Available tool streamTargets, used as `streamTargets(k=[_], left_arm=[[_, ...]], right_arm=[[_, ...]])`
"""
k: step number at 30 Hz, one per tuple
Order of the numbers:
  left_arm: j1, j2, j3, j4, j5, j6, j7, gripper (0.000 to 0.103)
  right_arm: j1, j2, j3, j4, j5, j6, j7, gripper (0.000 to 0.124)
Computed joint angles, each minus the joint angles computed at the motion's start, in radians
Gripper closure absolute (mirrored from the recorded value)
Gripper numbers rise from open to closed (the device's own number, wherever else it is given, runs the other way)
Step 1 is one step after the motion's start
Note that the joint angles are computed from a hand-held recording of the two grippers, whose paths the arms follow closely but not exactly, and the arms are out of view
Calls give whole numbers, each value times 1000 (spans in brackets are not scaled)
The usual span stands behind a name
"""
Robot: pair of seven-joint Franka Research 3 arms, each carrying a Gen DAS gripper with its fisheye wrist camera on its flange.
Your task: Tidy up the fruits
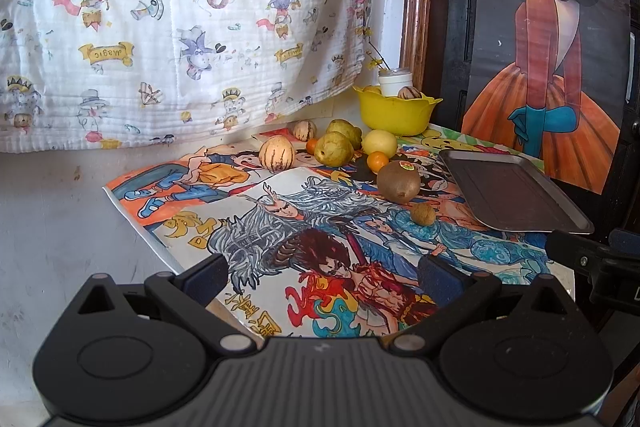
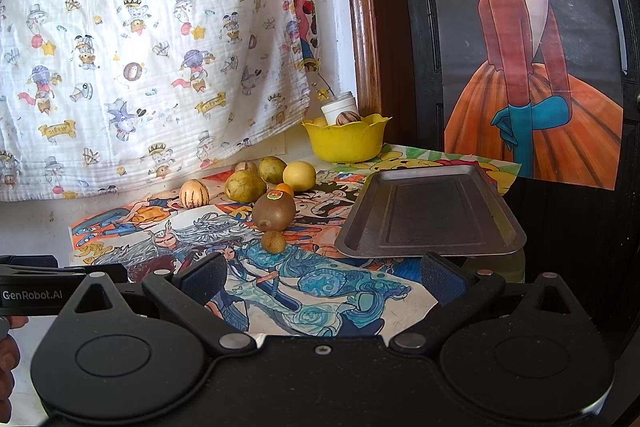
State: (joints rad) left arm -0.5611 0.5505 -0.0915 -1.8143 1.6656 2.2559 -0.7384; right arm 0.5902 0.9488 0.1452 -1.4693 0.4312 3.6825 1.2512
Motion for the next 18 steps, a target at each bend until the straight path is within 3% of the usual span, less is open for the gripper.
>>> streamTargets(k=[18], left_arm=[[3, 6, 0, -2, 5, 3, -8, 0]], right_arm=[[2, -2, -2, -2, 2, -2, -1, 21]])
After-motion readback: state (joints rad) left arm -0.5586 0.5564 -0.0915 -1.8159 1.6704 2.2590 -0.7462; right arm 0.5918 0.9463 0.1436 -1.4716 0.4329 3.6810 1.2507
